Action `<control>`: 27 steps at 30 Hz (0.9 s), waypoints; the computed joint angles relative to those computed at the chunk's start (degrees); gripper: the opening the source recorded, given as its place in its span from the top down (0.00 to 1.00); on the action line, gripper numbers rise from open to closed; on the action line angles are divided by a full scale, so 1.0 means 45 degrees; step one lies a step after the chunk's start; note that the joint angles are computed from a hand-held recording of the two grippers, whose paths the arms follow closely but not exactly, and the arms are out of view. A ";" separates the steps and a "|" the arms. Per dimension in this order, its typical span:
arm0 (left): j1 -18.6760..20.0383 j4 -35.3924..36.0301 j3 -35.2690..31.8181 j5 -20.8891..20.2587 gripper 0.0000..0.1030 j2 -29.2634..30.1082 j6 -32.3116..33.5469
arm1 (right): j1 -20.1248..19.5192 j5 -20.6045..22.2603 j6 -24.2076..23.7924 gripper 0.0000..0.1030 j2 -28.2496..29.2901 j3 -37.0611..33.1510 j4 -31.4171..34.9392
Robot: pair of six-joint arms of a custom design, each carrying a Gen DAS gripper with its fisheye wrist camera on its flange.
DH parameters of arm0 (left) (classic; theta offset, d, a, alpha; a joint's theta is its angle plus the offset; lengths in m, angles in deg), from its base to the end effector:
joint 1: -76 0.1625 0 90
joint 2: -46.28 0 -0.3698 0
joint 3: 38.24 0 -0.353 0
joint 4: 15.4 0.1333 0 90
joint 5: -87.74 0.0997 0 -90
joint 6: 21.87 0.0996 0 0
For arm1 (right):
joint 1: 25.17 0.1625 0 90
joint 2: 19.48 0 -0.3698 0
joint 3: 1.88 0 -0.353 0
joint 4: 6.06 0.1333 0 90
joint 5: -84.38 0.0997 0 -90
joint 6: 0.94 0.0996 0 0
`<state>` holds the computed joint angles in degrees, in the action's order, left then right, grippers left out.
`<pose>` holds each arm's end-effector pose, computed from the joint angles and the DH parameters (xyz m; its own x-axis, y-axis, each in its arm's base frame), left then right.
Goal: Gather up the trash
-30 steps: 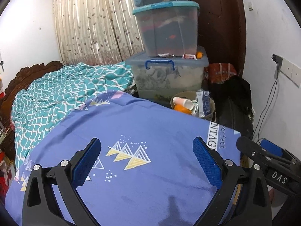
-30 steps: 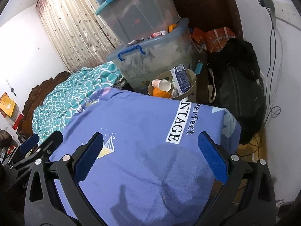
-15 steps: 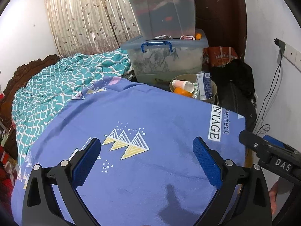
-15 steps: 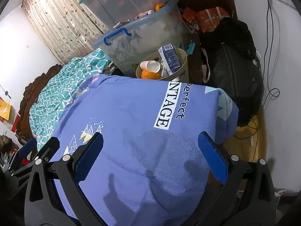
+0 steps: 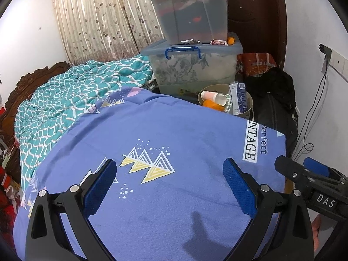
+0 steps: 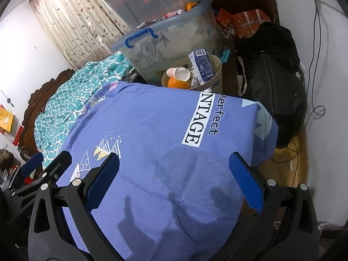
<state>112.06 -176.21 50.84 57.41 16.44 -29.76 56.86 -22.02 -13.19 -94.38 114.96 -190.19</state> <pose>-0.3633 -0.5358 0.0139 -0.5418 0.2243 -0.8101 0.7245 0.6133 -0.3147 0.0355 -0.5053 0.3038 -0.9162 0.2170 0.3368 -0.1120 0.6684 -0.7353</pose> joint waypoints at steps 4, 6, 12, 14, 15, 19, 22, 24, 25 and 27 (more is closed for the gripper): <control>0.0000 -0.0018 0.0011 0.0000 0.08 -0.0026 0.0014 | 0.0035 0.0012 -0.0084 0.03 -0.0008 0.0031 -0.0075; -0.0010 0.0010 0.0008 0.0008 0.08 -0.0036 -0.0010 | 0.0058 0.0010 -0.0104 0.03 -0.0002 0.0033 -0.0061; -0.0040 -0.0021 -0.0046 0.0079 0.08 -0.0030 0.0016 | 0.0079 0.0010 -0.0136 0.03 0.0022 0.0022 -0.0009; -0.0041 0.0008 -0.0031 0.0076 0.08 -0.0041 -0.0010 | 0.0074 0.0021 -0.0148 0.03 0.0019 0.0027 -0.0002; -0.0043 -0.0023 -0.0008 0.0082 0.08 -0.0045 0.0011 | 0.0071 0.0015 -0.0138 0.03 0.0009 0.0036 0.0000; -0.0084 -0.0152 -0.0086 0.0230 0.08 0.0031 0.0134 | 0.0076 0.0009 -0.0131 0.03 0.0009 0.0050 -0.0027; -0.0064 -0.0043 -0.0170 0.0229 0.08 0.0052 0.0096 | 0.0082 0.0007 -0.0126 0.03 0.0021 0.0055 -0.0084; -0.0037 0.0107 -0.0251 0.0235 0.08 0.0080 0.0023 | 0.0110 -0.0003 -0.0127 0.03 0.0064 0.0035 -0.0146; -0.0019 0.0308 -0.0338 0.0229 0.08 0.0087 -0.0110 | 0.0116 0.0004 -0.0134 0.03 0.0079 0.0038 -0.0191; 0.0024 0.0476 -0.0388 0.0203 0.08 0.0083 -0.0288 | 0.0125 0.0038 -0.0146 0.03 0.0080 0.0062 -0.0311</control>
<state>112.17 -174.07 49.10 58.32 16.81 -31.06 57.42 -21.85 -13.85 -94.01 115.24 -191.59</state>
